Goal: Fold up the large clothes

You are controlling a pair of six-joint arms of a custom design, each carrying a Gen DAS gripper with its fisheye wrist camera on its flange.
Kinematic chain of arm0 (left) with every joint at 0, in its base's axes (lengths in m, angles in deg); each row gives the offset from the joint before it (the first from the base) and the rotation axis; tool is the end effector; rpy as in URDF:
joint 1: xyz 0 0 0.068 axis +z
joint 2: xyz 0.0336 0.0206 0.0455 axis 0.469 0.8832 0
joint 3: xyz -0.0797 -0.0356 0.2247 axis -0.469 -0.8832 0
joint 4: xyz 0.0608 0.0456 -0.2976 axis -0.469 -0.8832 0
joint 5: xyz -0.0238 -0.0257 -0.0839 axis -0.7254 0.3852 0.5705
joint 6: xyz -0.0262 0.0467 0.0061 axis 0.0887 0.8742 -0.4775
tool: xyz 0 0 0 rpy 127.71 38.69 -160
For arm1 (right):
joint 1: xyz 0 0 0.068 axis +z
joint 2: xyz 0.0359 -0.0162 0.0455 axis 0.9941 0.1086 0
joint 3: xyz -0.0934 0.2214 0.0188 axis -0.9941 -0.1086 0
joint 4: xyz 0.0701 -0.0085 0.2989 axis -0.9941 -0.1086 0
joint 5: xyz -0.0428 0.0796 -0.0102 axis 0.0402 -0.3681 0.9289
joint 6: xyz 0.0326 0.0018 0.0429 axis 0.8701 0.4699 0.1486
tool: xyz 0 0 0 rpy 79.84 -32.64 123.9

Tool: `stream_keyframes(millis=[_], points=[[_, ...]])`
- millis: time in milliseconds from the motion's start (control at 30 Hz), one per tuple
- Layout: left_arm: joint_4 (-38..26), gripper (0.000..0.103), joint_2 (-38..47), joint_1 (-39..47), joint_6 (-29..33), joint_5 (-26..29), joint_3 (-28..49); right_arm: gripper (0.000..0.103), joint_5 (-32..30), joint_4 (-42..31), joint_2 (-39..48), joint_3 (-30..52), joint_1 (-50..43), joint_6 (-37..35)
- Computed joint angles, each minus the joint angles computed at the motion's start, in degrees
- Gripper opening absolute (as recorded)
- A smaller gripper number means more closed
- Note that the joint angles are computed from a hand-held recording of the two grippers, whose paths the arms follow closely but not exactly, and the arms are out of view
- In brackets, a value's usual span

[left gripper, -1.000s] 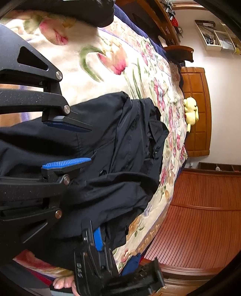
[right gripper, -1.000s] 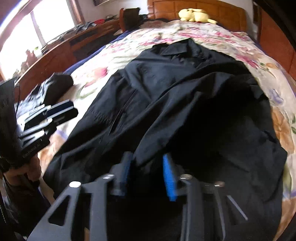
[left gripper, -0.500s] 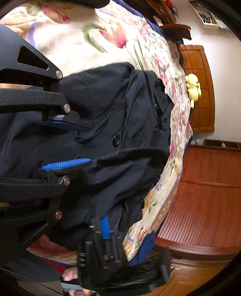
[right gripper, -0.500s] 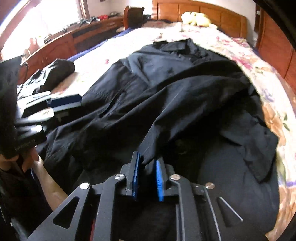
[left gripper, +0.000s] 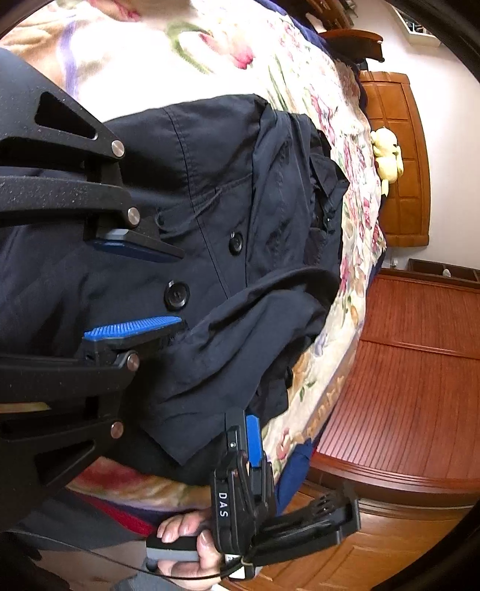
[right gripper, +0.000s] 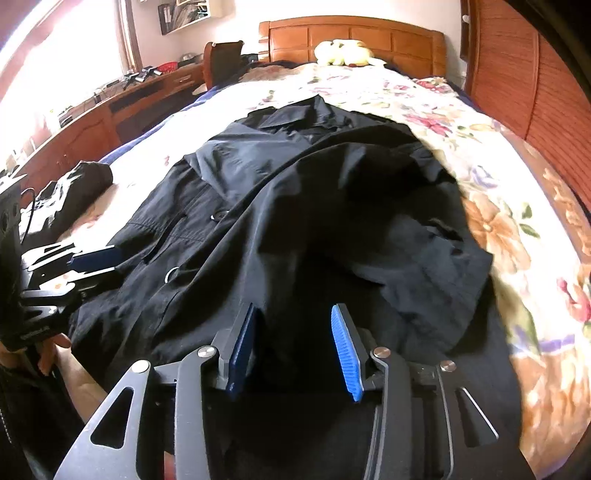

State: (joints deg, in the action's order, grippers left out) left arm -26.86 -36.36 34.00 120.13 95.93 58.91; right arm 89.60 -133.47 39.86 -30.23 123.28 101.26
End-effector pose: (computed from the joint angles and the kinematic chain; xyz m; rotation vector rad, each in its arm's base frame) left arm 0.1941 -0.0031 0.2383 0.8152 2.1624 -0.5769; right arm 0.1763 0.1272 0.2863 -0.1113 2.2816 0.0966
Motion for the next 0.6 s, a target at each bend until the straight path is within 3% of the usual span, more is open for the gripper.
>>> stream_keyframes(millis=[167, 433, 600], points=[[-0.6, 0.031, -3.2, -3.0, -1.8, -0.2, -1.0, 0.061, 4.2, -3.1, -3.8, 0.3, 4.0, 2.4], [-1.4, 0.031, -4.1, -8.1, -3.5, -1.4, -1.8, 0.068, 10.6, -8.8, -8.6, -0.5, 7.1, 5.8], [-1.4, 0.031, -4.4, -10.8, -5.0, -2.8, -3.0, 0.068, 9.0, -9.2, -10.5, -2.7, 2.5, 4.7]])
